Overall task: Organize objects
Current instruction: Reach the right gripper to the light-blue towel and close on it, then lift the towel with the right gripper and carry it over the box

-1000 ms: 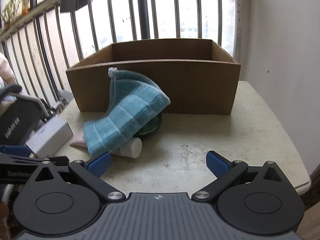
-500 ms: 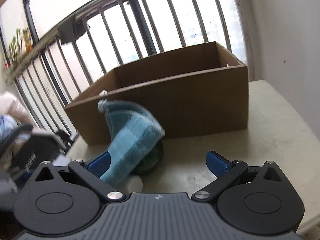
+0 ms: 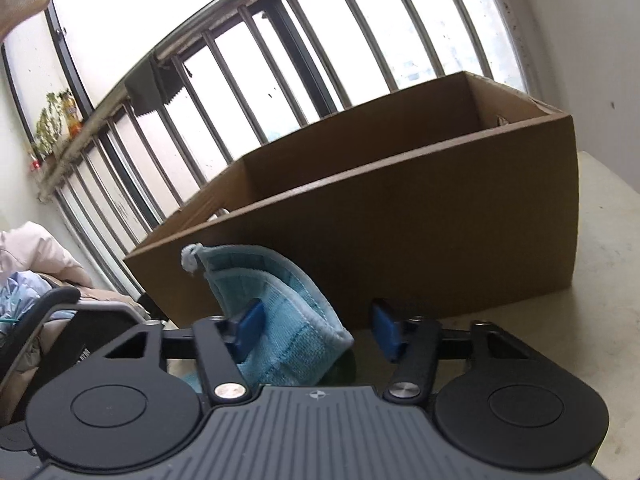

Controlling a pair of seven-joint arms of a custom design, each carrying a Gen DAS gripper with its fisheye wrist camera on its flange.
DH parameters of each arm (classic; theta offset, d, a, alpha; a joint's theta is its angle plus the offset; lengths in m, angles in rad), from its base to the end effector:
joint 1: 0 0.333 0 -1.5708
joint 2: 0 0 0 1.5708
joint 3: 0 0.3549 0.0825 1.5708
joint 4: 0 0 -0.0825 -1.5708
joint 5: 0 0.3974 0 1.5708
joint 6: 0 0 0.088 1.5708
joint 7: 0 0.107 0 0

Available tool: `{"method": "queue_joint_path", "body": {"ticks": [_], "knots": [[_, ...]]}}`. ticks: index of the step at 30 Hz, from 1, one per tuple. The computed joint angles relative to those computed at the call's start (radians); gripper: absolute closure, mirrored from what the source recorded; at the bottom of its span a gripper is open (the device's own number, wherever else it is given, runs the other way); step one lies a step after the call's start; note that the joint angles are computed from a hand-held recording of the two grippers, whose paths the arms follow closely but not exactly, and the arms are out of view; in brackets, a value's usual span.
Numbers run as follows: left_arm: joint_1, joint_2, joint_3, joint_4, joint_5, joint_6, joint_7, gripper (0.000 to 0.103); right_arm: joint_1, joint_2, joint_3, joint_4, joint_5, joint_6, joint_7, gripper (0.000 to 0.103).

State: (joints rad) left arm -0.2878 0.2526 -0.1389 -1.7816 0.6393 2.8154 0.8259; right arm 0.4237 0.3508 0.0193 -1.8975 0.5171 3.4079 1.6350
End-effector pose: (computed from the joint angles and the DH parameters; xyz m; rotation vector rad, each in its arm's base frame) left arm 0.6238 -0.3049 0.5320 -1.5707 1.8996 -0.8682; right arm 0.6433 0.2414 0.4791 -1.2863 1.5906 -0.4799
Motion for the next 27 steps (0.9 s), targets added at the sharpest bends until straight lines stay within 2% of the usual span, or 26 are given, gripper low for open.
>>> {"method": "queue_joint_path", "body": {"ticks": [3, 5, 7, 11, 13, 19, 23, 26, 27], "knots": [[-0.008, 0.000, 0.003, 0.007, 0.008, -0.029, -0.014, 0.007, -0.002, -0.003, 0.009, -0.008, -0.001, 0.024, 0.003, 0.067], [-0.002, -0.001, -0.003, 0.004, -0.002, -0.019, -0.012, 0.007, 0.005, -0.009, 0.007, -0.021, 0.006, 0.046, -0.002, 0.078], [0.006, -0.002, -0.010, 0.002, -0.022, -0.011, 0.002, 0.007, -0.020, -0.014, 0.035, -0.033, -0.006, 0.067, 0.009, 0.087], [0.020, -0.010, -0.026, -0.005, -0.078, -0.012, 0.036, 0.019, -0.124, -0.024, 0.134, -0.071, -0.101, 0.103, 0.092, 0.092], [0.028, -0.019, -0.032, -0.022, -0.109, 0.007, 0.048, 0.021, -0.170, -0.032, 0.174, -0.092, -0.164, 0.113, 0.143, 0.093], [0.072, -0.054, -0.074, -0.091, -0.260, 0.067, 0.139, 0.024, -0.400, -0.060, 0.354, -0.180, -0.469, 0.129, 0.444, 0.094], [0.090, -0.075, -0.090, -0.135, -0.349, 0.106, 0.195, 0.027, -0.676, -0.040, 0.568, -0.219, -0.802, 0.131, 0.753, 0.094], [0.112, -0.095, -0.109, -0.182, -0.430, 0.160, 0.247, 0.029, -0.806, -0.021, 0.671, -0.227, -0.965, 0.108, 0.913, 0.094], [0.122, -0.100, -0.118, -0.196, -0.463, 0.176, 0.269, 0.029, -0.824, -0.021, 0.684, -0.231, -0.994, 0.097, 0.947, 0.094]]}}
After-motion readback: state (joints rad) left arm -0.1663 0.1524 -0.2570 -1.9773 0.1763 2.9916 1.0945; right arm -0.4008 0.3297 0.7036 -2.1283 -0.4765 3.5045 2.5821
